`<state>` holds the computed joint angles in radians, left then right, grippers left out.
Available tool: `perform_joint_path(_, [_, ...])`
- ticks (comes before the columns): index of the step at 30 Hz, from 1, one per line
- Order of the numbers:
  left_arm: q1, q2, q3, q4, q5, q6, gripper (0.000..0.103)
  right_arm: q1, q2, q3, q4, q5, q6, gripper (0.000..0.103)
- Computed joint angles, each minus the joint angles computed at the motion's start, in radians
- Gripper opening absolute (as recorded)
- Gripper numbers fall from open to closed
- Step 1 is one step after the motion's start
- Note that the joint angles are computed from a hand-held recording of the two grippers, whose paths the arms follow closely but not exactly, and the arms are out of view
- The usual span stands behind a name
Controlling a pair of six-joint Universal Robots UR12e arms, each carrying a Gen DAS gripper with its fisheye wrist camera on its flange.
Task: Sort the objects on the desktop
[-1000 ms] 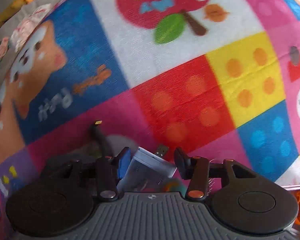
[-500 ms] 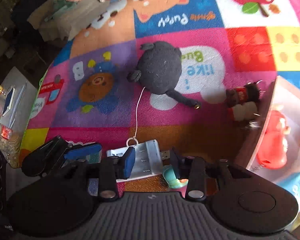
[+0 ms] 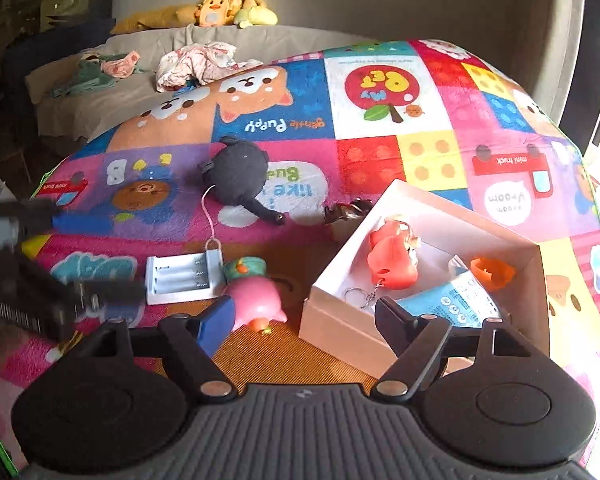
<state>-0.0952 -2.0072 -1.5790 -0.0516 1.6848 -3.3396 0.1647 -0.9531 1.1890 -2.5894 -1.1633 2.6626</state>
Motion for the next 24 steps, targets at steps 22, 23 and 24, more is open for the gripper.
perform_joint_path(22, [0.007,0.066,-0.068,-0.121,0.097,-0.116,0.102,0.054,-0.011,0.05,0.157,0.174,-0.276,0.02])
perform_joint_path(23, [0.004,0.059,-0.061,-0.122,0.078,-0.102,0.102,0.042,-0.02,0.062,0.146,0.153,-0.268,0.02])
perform_joint_path(24, [0.001,0.051,-0.052,-0.126,0.059,-0.087,0.102,0.032,-0.028,0.07,0.133,0.124,-0.252,0.02])
